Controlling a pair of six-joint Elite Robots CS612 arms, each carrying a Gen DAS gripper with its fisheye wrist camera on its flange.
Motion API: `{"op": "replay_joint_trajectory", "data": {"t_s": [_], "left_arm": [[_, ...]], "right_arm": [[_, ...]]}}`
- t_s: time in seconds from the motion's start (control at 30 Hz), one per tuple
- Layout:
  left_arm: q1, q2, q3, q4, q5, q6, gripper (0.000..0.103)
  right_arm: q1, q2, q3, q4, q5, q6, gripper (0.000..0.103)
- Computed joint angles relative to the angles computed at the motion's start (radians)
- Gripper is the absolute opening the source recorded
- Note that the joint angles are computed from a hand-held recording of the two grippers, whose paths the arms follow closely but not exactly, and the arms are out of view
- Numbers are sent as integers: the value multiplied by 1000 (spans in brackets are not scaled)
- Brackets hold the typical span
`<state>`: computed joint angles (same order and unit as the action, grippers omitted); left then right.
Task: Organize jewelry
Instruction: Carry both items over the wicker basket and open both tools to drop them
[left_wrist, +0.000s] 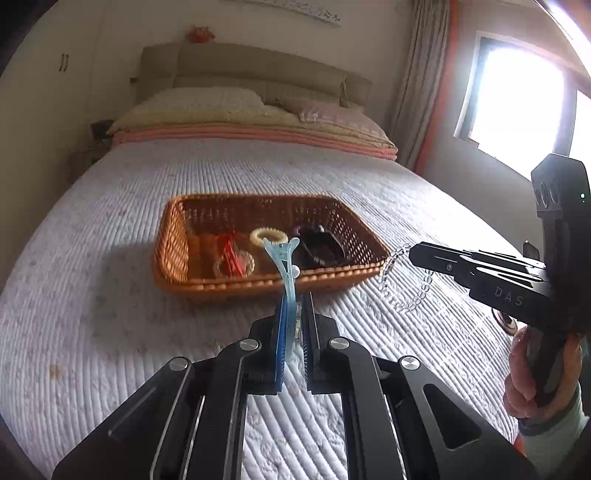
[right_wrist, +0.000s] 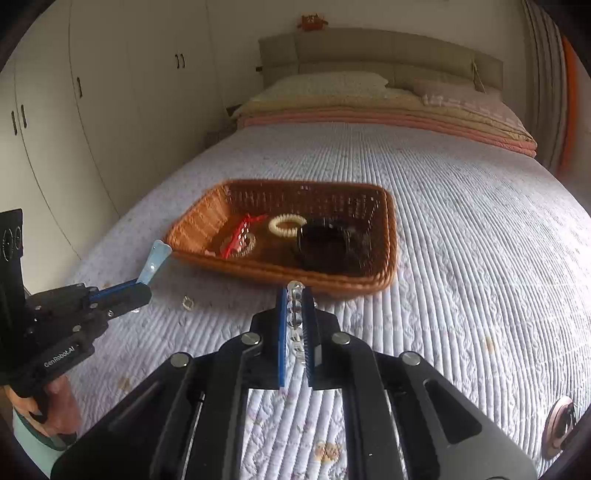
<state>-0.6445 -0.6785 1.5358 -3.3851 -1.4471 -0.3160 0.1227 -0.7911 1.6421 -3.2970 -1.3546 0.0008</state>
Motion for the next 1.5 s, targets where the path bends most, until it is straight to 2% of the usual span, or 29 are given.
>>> {"op": "replay_joint_trajectory", "data": {"t_s": [0.1, 0.2, 0.3, 0.43, 0.57, 0.7, 0.87, 0.93, 1.07, 1.17, 1.27, 1.33, 1.4, 1.5], "left_arm": [[16, 17, -60, 24, -5, 9, 6], [35, 45, -125, 62, -30, 0, 6], [51, 76, -183, 109, -49, -13, 6], [80, 123, -252, 172, -122, -57, 6], [88, 152, -288, 233, -125, -80, 6], [88, 163, -303, 254, -119, -74, 6], [82, 163, -301, 260, -105, -56, 6], [79, 161, -296, 254, -95, -49, 6], [83, 155, -278, 213, -124, -61, 22], [84, 131, -232, 136, -160, -47, 38], [72, 87, -153, 36, -131, -40, 44], [69, 61, -109, -6, -134, -41, 48], [61, 29, -51, -56, -125, -21, 60], [45, -15, 30, -119, -74, -4, 62]], "right_arm": [[4, 10, -50, 3, 16, 1, 6], [16, 38, -119, 28, 0, -4, 6], [25, 83, -203, 89, 0, 0, 6], [27, 147, -302, 174, 24, 16, 6], [30, 195, -381, 266, 26, 27, 6], [28, 213, -400, 304, 20, 45, 6], [28, 217, -383, 275, 0, 50, 6], [27, 218, -376, 255, -5, 56, 7], [20, 208, -355, 243, 13, 67, 7], [12, 188, -328, 243, 42, 83, 8], [7, 153, -276, 207, 58, 87, 10], [9, 125, -233, 176, 52, 80, 15], [11, 99, -189, 139, 54, 78, 30], [19, 59, -118, 83, 41, 49, 36]]}}
